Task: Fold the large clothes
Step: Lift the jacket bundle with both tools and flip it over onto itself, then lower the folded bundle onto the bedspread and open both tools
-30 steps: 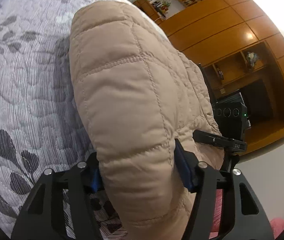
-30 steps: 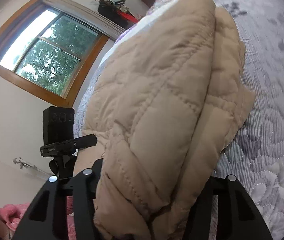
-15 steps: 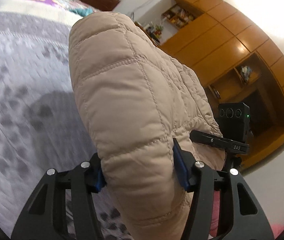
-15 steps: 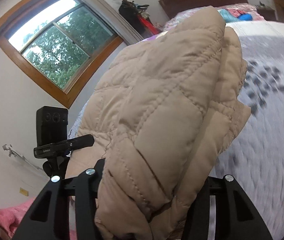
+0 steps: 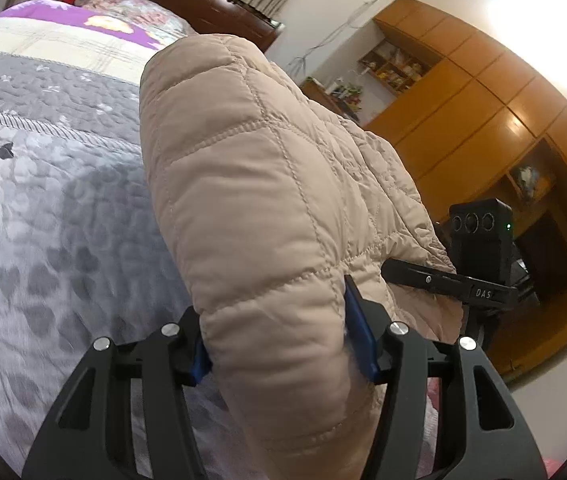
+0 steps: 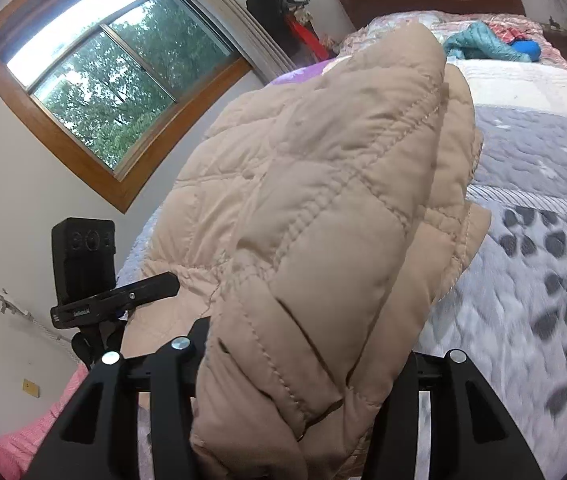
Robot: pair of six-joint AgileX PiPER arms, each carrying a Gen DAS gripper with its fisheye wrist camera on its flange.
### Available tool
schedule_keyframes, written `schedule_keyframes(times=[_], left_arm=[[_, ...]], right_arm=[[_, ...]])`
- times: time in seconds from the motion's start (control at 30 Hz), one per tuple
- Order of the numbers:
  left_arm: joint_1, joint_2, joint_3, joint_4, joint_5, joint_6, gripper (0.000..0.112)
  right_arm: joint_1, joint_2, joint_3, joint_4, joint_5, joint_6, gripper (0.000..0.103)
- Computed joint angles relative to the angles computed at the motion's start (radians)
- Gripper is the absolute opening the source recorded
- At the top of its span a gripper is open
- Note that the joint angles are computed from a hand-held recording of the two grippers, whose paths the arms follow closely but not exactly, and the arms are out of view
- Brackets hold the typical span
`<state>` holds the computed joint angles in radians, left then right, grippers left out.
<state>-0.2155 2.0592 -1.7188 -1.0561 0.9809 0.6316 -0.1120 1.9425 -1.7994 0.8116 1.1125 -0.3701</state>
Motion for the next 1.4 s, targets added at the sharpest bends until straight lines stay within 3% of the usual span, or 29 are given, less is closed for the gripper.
schedule_keyframes(times=[0.13, 0.3, 0.47, 0.53, 0.67, 0.97, 1.07, 1.2, 1.33, 1.4], left_arm=[[-0.028, 0.097, -0.144, 0.055, 0.002, -0.113, 0.055], [-0.011, 0.135, -0.148, 0.055, 0.003, -0.088, 0.057], [-0.031, 0.118, -0.141, 0.098, -0.014, -0.121, 0.064], [-0.035, 0.14, -0.205, 0.129, 0.016, -0.186, 0.068], [-0.035, 0.123, -0.215, 0.17, 0.026, -0.244, 0.072], [-0.07, -0.19, 0.172, 0.25, -0.186, -0.126, 0.078], [-0.114, -0.228, 0.232, 0.342, -0.263, -0.163, 0.078], [-0.108, -0.232, 0.267, 0.332, -0.277, -0.167, 0.08], [-0.121, -0.284, 0.294, 0.418, -0.279, -0.272, 0.079], [-0.171, -0.335, 0.303, 0.585, -0.302, -0.408, 0.08]], right_arm=[[0.026, 0.151, -0.176, -0.026, 0.038, 0.064, 0.049], [0.036, 0.188, -0.164, 0.01, 0.013, 0.036, 0.052], [0.006, 0.191, -0.126, 0.037, 0.01, 0.02, 0.07], [-0.009, 0.201, -0.137, 0.046, 0.021, 0.031, 0.074], [-0.032, 0.123, -0.033, 0.044, 0.01, 0.004, 0.081], [-0.093, -0.124, 0.328, 0.096, -0.078, -0.136, 0.082], [-0.09, -0.132, 0.378, 0.087, -0.107, -0.131, 0.081], [-0.091, -0.142, 0.427, 0.088, -0.133, -0.139, 0.081], [-0.038, -0.209, 0.441, 0.006, -0.187, -0.047, 0.081], [0.035, -0.282, 0.455, -0.135, -0.242, 0.074, 0.086]])
